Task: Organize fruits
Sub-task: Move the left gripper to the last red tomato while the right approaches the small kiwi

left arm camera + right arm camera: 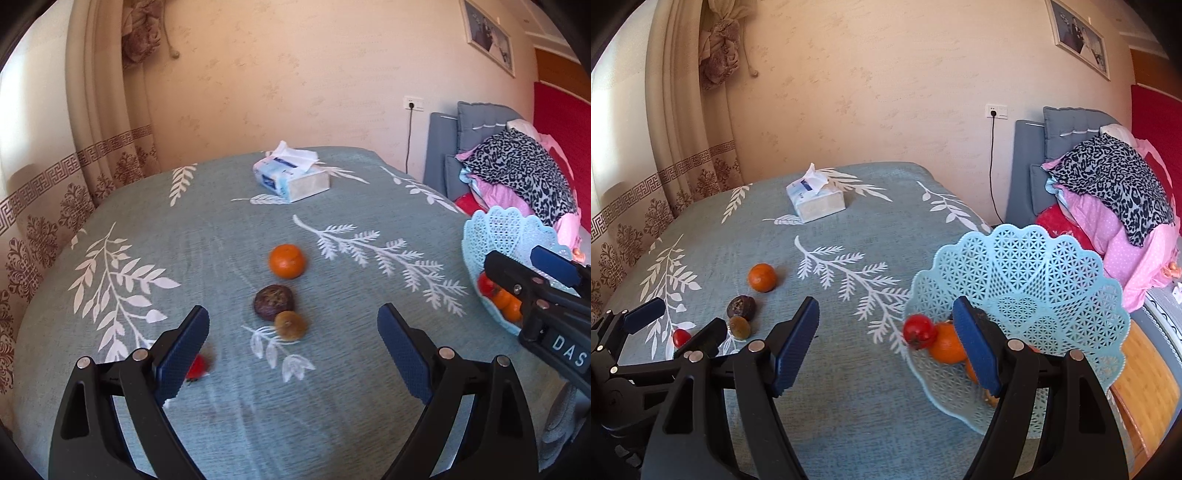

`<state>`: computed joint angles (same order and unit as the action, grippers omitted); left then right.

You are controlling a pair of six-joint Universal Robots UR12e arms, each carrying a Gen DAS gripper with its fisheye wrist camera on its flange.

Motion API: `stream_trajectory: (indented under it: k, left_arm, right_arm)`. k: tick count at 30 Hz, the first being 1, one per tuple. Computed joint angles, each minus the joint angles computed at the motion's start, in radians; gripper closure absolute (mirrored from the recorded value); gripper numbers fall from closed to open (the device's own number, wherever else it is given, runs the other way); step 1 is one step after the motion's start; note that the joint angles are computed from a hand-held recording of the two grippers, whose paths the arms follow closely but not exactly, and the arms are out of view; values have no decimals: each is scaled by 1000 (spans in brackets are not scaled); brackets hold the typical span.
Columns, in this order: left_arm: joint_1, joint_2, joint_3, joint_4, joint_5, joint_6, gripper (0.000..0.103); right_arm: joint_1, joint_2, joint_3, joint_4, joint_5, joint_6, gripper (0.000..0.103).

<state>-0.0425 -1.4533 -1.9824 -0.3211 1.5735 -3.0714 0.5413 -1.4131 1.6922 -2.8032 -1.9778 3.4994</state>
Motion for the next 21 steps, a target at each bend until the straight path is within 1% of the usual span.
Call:
stream_trajectory:
  k: [6,10,19,21]
  left_arm:
    - [34,7,-12,-31,28,-24,11]
    - [52,14,-24,-33,33,-34,11]
    - [74,20,-36,-46,37,-35,11]
    - [79,20,-37,-57,42,-36,11]
  right_arm:
    - [6,14,-16,23,28,-2,27]
    - [12,26,-29,35,36,-13,27]
    - [17,51,-58,76,76,-36,27]
    - [17,56,-65,86,95,-39,27]
